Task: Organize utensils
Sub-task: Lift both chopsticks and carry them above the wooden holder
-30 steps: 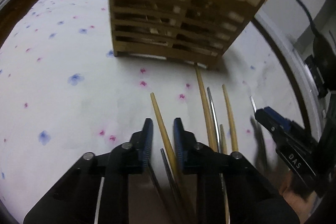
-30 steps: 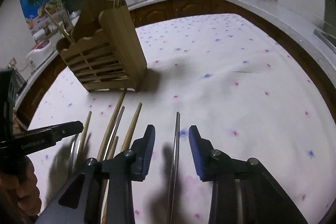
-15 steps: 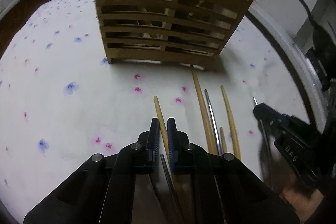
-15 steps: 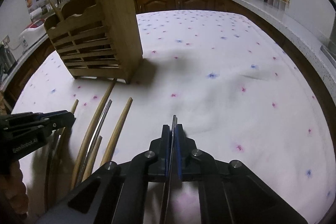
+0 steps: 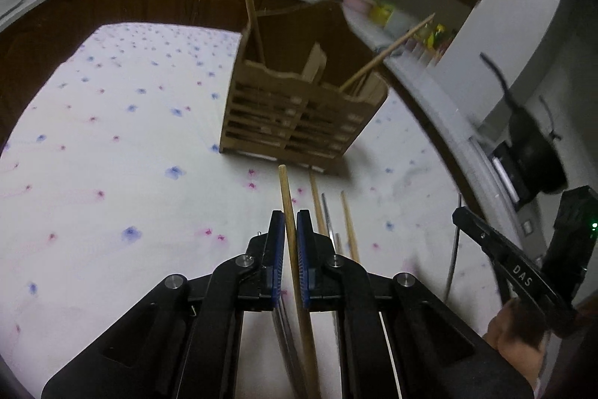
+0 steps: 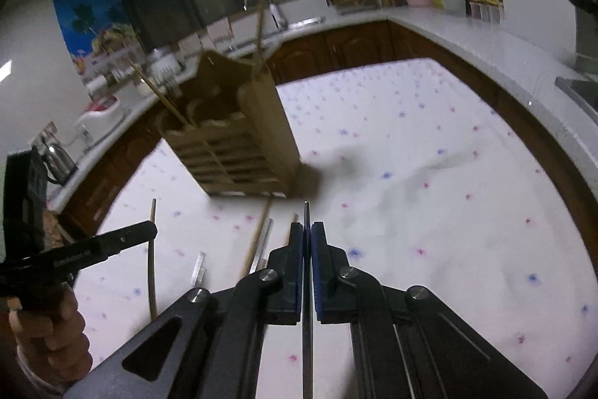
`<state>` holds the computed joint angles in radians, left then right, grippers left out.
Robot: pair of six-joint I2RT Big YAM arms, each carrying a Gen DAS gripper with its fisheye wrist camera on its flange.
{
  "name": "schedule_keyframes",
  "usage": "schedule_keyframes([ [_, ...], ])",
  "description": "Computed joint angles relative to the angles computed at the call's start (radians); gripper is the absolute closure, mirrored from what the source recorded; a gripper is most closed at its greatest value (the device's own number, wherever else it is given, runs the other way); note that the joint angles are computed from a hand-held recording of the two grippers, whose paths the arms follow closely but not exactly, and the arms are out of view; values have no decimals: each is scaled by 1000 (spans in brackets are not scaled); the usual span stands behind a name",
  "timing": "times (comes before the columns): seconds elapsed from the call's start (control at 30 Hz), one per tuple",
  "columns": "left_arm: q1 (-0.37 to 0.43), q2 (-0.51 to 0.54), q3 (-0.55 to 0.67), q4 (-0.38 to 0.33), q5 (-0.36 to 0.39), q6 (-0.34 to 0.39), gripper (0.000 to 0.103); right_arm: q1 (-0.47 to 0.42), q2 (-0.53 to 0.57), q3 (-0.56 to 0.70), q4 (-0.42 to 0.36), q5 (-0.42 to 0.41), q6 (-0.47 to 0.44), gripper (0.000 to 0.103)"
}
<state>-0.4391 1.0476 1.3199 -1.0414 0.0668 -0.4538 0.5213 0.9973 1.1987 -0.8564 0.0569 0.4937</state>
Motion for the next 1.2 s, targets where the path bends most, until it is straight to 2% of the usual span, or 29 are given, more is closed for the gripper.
schedule_keyframes([
  [0.23, 6, -76, 18, 5, 0, -10, 98, 7, -73, 25, 25, 2, 11, 99],
  [0.43, 16, -112, 37, 7, -14, -1, 98, 19, -104, 50, 48, 40, 1, 99],
  [0.67, 20, -141, 31, 21, -37, -5, 98, 31, -107, 60, 61, 65, -2, 99],
  [1.2, 28, -158, 38, 40, -59, 3, 98, 34, -104, 72, 74, 68, -3, 99],
])
